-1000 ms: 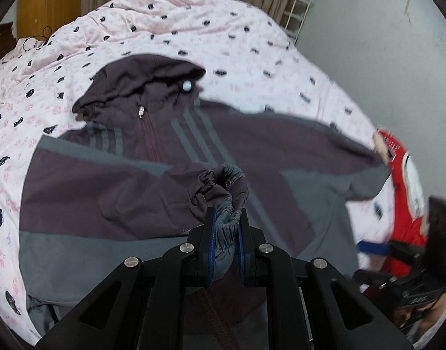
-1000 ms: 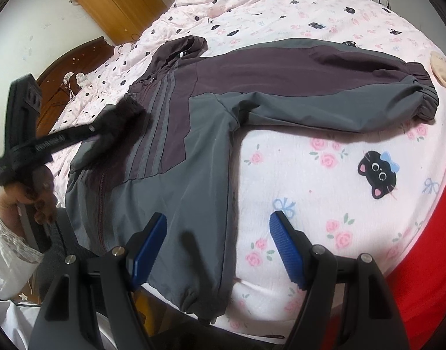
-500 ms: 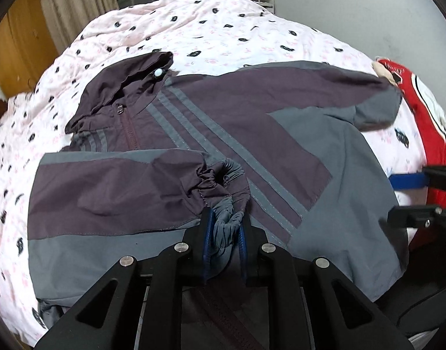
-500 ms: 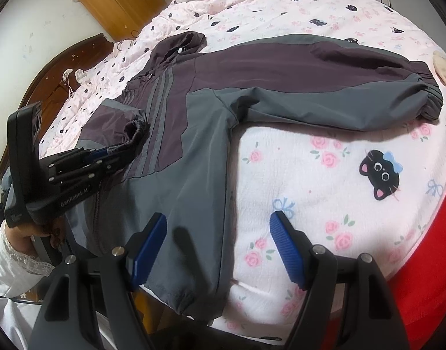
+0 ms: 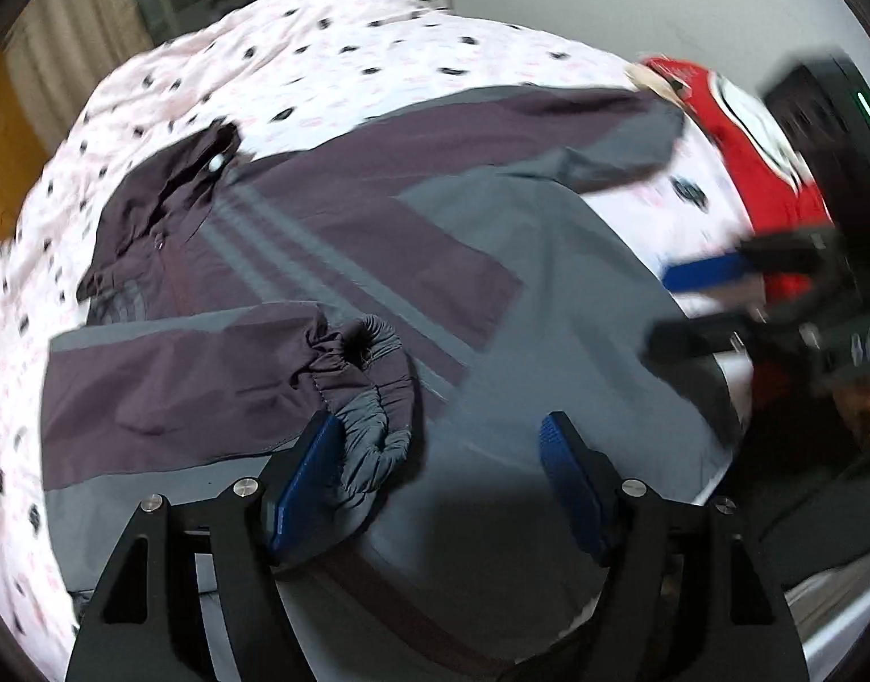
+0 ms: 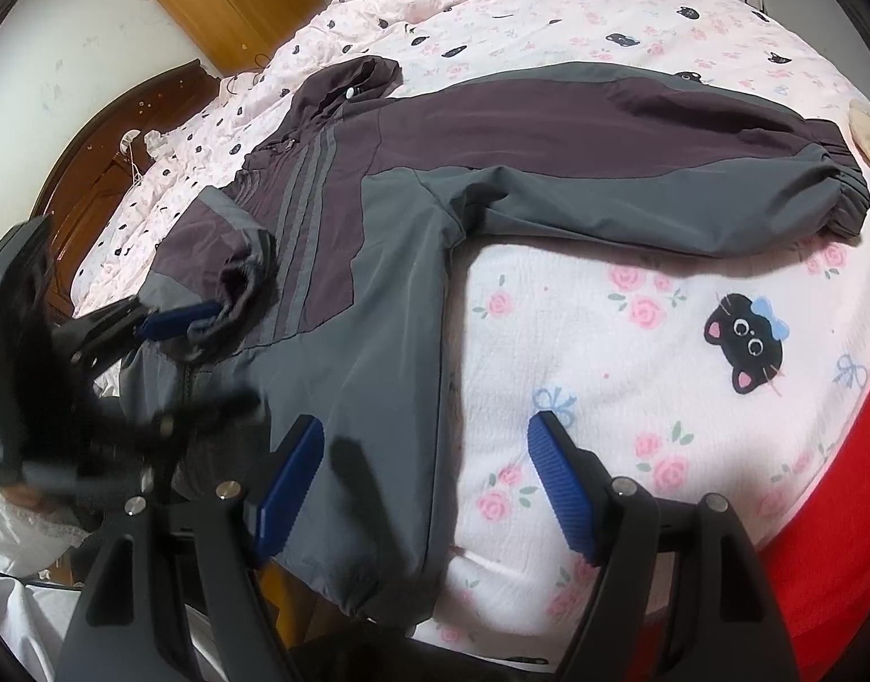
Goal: Fold clothes
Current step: 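Carry the cuff across the jacket body with the left gripper, then lower the sleeve onto the jacket body and open the left gripper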
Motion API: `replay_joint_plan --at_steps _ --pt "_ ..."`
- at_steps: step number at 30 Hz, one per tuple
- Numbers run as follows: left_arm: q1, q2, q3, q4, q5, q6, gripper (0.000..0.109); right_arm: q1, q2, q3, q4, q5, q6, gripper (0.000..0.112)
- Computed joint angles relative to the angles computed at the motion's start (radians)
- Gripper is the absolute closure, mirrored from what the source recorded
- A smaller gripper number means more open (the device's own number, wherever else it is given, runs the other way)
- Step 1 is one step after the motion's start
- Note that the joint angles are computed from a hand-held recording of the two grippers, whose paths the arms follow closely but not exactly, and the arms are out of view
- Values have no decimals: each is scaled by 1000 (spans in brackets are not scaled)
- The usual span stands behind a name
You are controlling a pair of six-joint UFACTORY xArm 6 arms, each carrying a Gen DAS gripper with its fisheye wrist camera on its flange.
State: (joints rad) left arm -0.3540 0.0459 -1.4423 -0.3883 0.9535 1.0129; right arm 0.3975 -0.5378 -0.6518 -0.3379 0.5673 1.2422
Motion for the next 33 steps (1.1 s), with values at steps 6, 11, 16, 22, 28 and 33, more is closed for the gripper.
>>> replay_joint_plan --at_steps 6,11,16,22,28,33 --pt "45 -28 -1 -121 26 56 40 2 3 -3 3 6 -7 36" --pt "85 -6 -58 -208 38 92 40 0 1 -4 10 9 -8 36" --pt "116 20 -94 -244 -74 74 40 0 -10 -10 1 19 11 36" --pt "141 109 -139 -16 -255 -141 40 -2 -21 -37 -78 -55 36 36" --pt "167 146 -136 42 -236 -221 40 4 121 -133 58 -259 -169 55" --pt "175 141 -115 7 -227 -207 40 29 294 -270 284 -268 -416 69"
